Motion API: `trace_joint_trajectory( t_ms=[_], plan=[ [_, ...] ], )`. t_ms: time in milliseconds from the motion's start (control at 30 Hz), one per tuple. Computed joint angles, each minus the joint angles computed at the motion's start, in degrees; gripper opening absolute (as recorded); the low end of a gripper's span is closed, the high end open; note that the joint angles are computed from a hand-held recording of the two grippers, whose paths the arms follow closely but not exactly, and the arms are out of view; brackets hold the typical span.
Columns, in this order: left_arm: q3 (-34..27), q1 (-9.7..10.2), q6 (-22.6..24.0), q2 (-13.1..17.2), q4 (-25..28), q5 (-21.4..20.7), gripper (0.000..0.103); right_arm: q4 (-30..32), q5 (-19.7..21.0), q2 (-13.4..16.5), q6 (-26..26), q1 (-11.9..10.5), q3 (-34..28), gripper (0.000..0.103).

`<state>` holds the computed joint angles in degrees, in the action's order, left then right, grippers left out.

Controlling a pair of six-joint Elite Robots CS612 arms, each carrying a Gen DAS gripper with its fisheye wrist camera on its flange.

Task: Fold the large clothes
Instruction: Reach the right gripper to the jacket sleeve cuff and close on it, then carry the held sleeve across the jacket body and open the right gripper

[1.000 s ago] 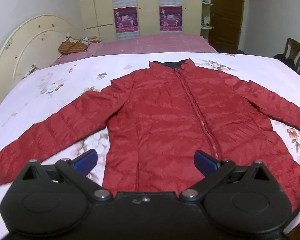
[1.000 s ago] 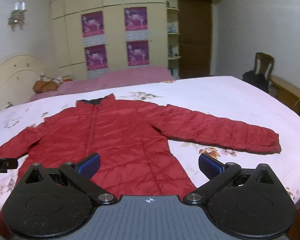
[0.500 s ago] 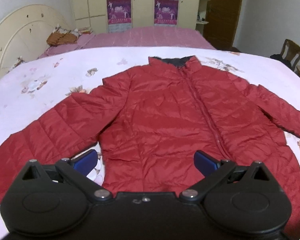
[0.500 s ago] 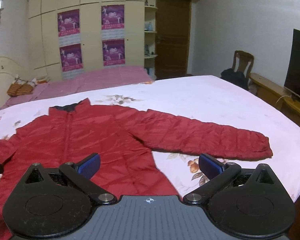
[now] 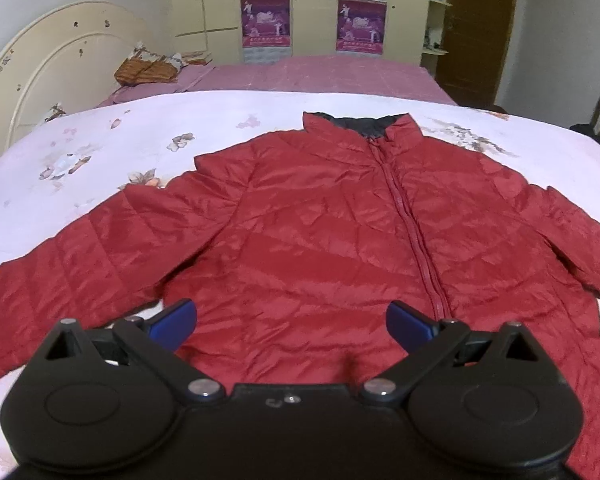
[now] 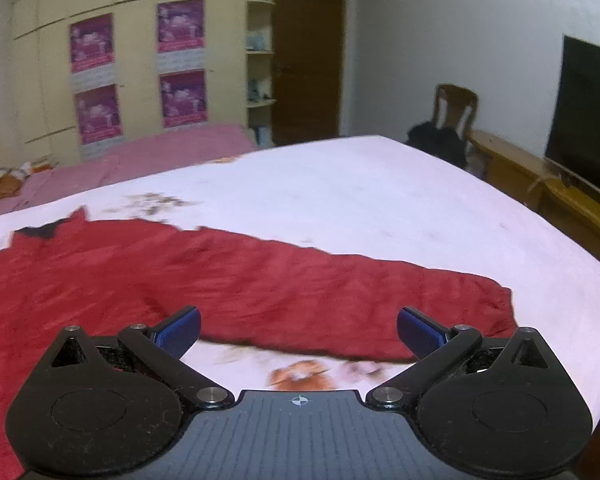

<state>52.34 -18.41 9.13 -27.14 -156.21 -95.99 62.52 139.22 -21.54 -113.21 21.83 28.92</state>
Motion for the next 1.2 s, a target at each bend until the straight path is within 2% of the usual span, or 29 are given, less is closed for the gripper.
trace_joint_trajectory(
  t_ms=[200,333,467,567,633,767,800,833,867,933,1000,1033,1133,1200],
  plan=[
    [-1.55,-1.55,-2.2,1.24,1.7,3.91,0.099,-1.7,-0.44,-4.96,6.2,-2.7,13.5,0.103],
    [-2.31,-2.29,-2.42,1.8,2.52,5.61,0.099,-0.59,-1.75,-6.97,11.96,-4.62,20.19,0.103],
    [-2.57,-2.76,-2.56,2.02,2.81,6.82,0.099,1.46,-2.97,-8.17,17.0,-5.76,24.64,0.103],
    [-2.78,-2.96,-2.5,2.1,3.2,7.12,0.097,1.33,-4.84,-8.55,18.73,-6.52,26.33,0.103],
    [-2.81,-3.0,-2.08,2.13,3.15,6.7,0.094,0.32,-6.47,-8.69,19.38,-7.01,26.88,0.103],
    [-2.74,-3.09,-1.38,2.02,3.52,6.1,0.092,-7.11,-9.04,-11.22,18.7,-7.26,30.54,0.102],
    [-2.73,-3.15,-1.24,2.01,3.56,6.07,0.091,-7.78,-9.34,-11.41,18.74,-7.25,30.86,0.097],
    [-2.65,-3.18,-1.02,1.95,3.56,6.01,0.091,-9.26,-9.75,-11.93,18.55,-7.27,31.66,0.063],
    [-2.64,-3.19,-0.69,1.92,3.62,5.76,0.09,-11.14,-10.13,-12.52,18.12,-7.34,32.44,0.052],
    [-2.82,-3.05,-0.19,1.94,3.9,4.17,0.088,-11.35,-9.36,-12.76,18.09,-7.11,32.59,0.047],
    [-2.79,-3.09,0.03,1.87,3.86,3.93,0.088,-12.72,-8.99,-13.37,16.77,-6.96,33.03,0.027],
    [-2.79,-3.1,0.16,1.86,3.8,3.78,0.087,-13.82,-8.69,-13.83,15.87,-6.84,33.36,0.022],
    [-3.17,-2.93,0.23,1.9,4.07,2.29,0.084,-15.82,-6.17,-14.28,13.08,-6.5,32.49,0.019],
    [-3.29,-2.87,-0.13,1.85,3.92,2.11,0.084,-18.54,-4.52,-14.83,9.24,-6.27,31.54,0.019]
  ],
)
